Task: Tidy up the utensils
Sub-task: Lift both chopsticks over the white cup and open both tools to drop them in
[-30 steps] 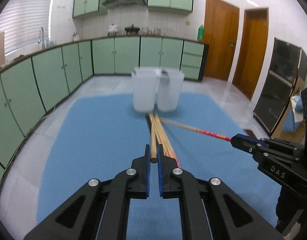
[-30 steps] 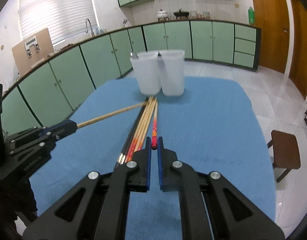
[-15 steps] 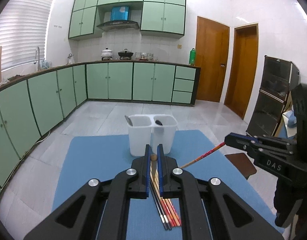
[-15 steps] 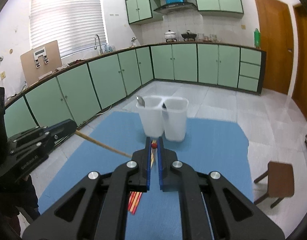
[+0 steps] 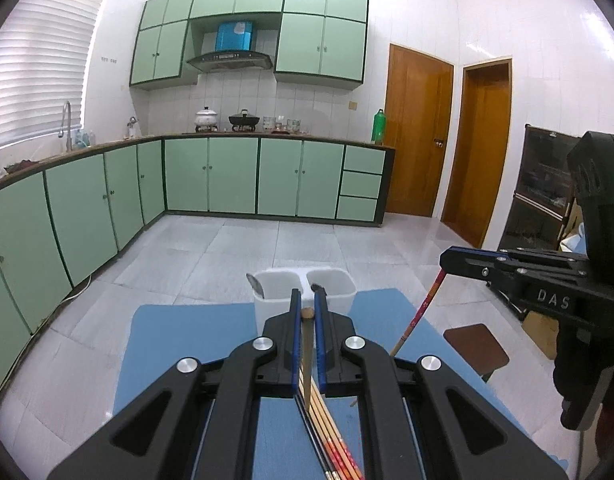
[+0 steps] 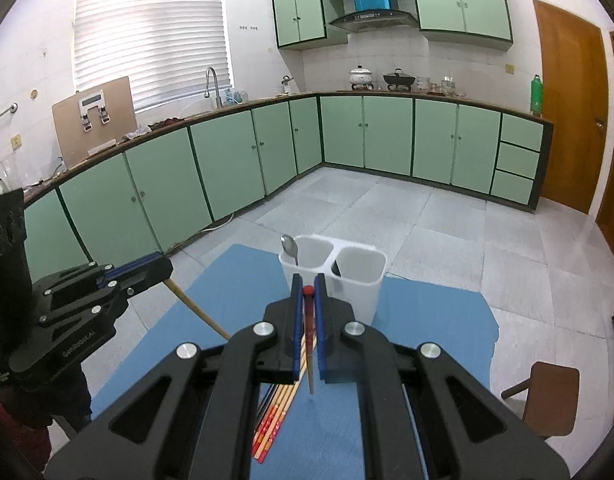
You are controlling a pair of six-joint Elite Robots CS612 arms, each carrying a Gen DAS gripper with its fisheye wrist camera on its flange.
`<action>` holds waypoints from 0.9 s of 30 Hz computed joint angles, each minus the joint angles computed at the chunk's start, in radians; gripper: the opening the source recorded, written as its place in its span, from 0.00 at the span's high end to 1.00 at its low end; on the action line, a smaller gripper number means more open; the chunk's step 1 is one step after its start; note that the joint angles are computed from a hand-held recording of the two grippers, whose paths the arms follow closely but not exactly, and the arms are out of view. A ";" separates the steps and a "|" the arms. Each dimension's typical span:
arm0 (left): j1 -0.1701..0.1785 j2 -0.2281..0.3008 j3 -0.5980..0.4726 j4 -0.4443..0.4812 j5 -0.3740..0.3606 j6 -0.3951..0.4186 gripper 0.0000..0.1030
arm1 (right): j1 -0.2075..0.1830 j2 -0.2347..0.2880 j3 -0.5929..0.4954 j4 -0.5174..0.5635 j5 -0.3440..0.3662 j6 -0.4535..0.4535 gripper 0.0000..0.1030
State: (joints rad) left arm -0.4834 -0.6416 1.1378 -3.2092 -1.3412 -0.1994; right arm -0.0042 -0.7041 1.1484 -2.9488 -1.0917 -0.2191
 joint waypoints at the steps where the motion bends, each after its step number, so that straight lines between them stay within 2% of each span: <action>1: 0.001 0.002 -0.007 -0.005 0.001 0.005 0.94 | -0.002 0.002 -0.012 -0.001 0.007 0.006 0.95; 8: 0.009 0.031 -0.095 -0.029 0.019 0.039 0.94 | -0.008 0.039 -0.124 -0.051 0.006 0.067 0.95; 14: 0.015 0.107 -0.274 -0.024 0.057 0.094 0.94 | -0.008 0.118 -0.293 -0.051 -0.022 0.129 0.95; 20: 0.019 0.235 -0.523 0.083 0.100 0.138 0.94 | 0.002 0.227 -0.488 0.017 -0.083 0.152 0.95; 23: 0.023 0.297 -0.633 0.176 0.091 0.110 0.94 | 0.007 0.279 -0.572 0.088 -0.107 0.154 0.95; 27: 0.029 0.343 -0.706 0.275 0.070 0.077 0.94 | 0.011 0.316 -0.622 0.179 -0.102 0.144 0.95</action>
